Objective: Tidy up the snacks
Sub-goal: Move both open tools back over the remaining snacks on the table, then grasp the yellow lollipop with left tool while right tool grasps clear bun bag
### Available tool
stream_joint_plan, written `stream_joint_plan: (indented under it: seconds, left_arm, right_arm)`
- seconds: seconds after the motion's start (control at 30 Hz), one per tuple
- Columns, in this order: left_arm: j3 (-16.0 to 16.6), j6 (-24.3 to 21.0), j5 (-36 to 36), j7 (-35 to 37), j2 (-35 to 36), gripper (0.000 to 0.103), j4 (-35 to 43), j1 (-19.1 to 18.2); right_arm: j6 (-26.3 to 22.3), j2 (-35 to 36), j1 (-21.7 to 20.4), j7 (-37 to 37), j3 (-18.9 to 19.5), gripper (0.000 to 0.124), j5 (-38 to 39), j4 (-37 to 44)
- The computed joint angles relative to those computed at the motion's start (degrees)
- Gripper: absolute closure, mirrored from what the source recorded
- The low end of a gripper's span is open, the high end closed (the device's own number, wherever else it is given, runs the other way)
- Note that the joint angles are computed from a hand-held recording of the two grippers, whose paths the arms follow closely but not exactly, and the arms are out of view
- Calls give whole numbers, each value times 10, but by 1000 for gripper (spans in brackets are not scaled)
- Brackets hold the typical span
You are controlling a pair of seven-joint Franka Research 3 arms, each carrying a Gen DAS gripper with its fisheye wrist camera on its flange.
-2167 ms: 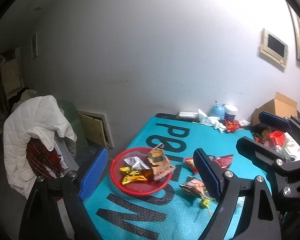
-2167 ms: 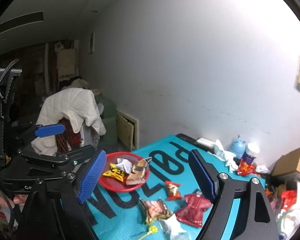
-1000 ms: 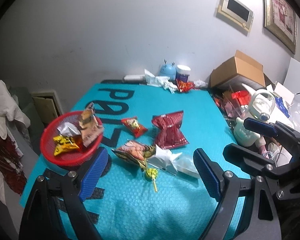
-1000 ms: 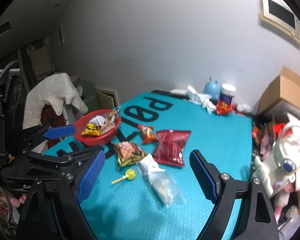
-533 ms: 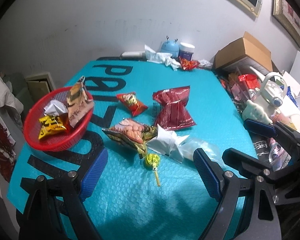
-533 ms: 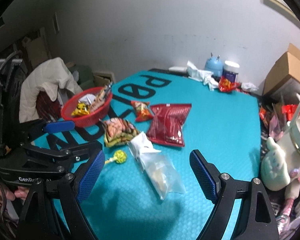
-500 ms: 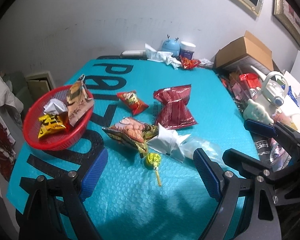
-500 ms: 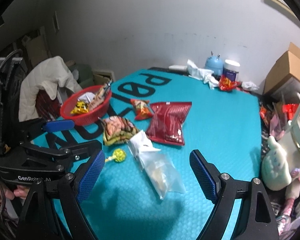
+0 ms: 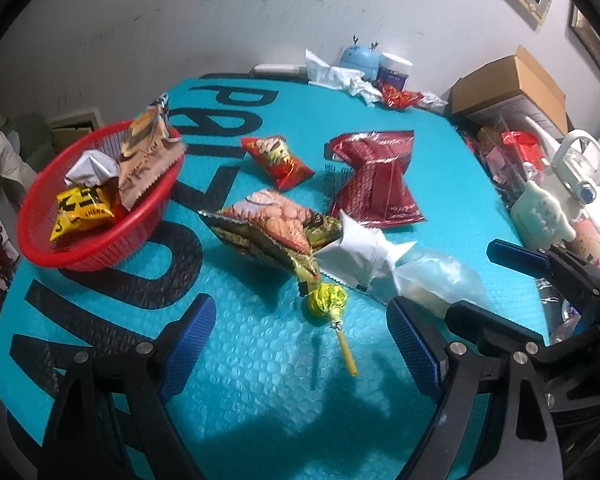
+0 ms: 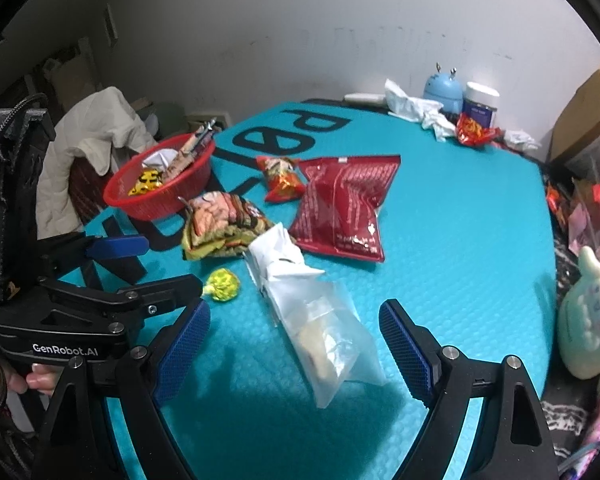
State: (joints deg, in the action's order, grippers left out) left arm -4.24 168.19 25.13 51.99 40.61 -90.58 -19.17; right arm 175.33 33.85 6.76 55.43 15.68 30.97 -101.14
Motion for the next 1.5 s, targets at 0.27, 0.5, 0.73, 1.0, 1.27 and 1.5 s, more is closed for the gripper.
stream_joint_plan:
  seconds: [0.27, 0.5, 0.73, 1.0, 1.27, 1.5]
  left_arm:
    - [-13, -27, -18, 21, 38, 16, 43, 4]
    - [-8, -41, -14, 31, 67, 35, 83, -6]
    - [-2, -54, -10, 42, 83, 63, 108, -15]
    - [-14, -54, -13, 60, 77, 78, 97, -8]
    - [-25, -41, -29, 67, 54, 78, 60, 0]
    - [-22, -26, -27, 59, 25, 78, 17, -2]
  right_arm:
    - [-34, 25, 12, 21, -26, 37, -15, 26]
    - [-54, 39, 15, 32, -37, 37, -23, 42]
    - [-71, 49, 17, 45, -47, 37, -28, 53]
    - [-80, 50, -13, 21, -15, 72, -1, 53]
    - [-88, 35, -26, -13, 0, 83, 44, 34]
    - [-88, 9, -27, -39, 0, 83, 74, -3]
